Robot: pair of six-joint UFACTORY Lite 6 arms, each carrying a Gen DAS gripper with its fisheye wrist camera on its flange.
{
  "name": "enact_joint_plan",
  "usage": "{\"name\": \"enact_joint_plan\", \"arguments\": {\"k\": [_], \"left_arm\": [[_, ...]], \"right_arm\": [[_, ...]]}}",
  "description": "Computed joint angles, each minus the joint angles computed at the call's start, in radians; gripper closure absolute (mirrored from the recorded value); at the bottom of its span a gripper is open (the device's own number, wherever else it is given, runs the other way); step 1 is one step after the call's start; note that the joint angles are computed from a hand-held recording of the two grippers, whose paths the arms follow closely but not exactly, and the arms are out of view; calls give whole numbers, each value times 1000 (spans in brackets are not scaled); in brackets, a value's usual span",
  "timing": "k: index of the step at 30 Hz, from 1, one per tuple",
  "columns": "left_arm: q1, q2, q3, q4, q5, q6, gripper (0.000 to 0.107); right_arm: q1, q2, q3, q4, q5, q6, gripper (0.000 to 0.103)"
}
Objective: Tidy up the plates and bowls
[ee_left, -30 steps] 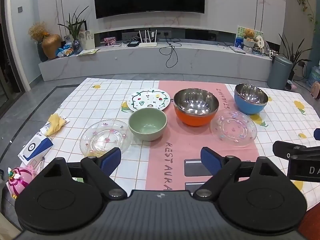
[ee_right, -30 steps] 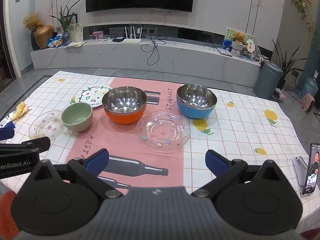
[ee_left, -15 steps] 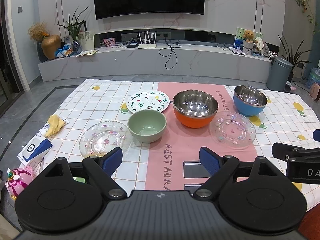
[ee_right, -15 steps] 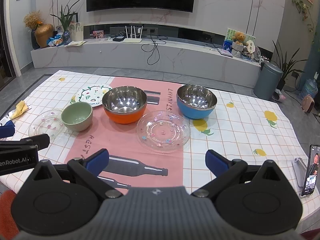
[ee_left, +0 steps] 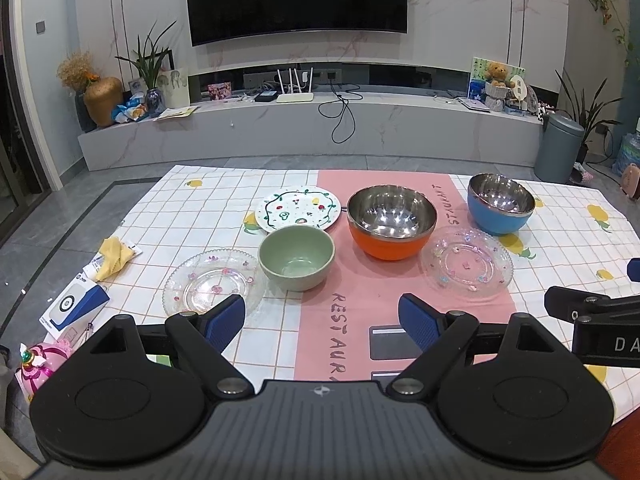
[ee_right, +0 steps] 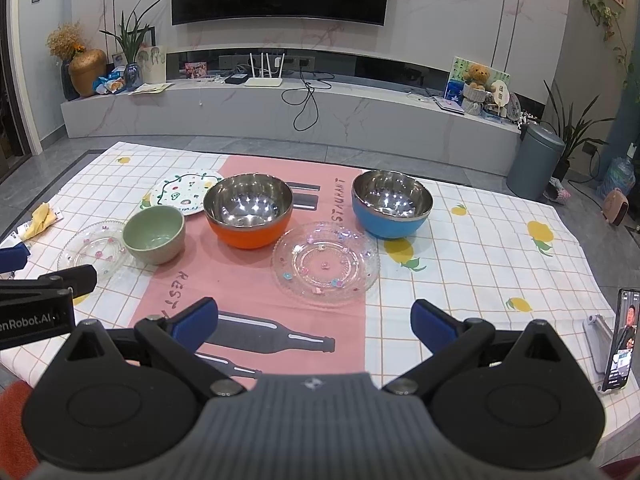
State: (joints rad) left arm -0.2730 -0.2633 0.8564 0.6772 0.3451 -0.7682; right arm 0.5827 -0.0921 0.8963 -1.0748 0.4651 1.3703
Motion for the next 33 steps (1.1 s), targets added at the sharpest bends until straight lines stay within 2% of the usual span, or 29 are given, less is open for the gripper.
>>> {"name": "enact_joint_plan", "arguments": {"k": [33], "left_arm": [[-7, -10, -2, -5, 8, 3, 6]], "right_arm": [[13, 1, -6, 8, 6, 1, 3]]}}
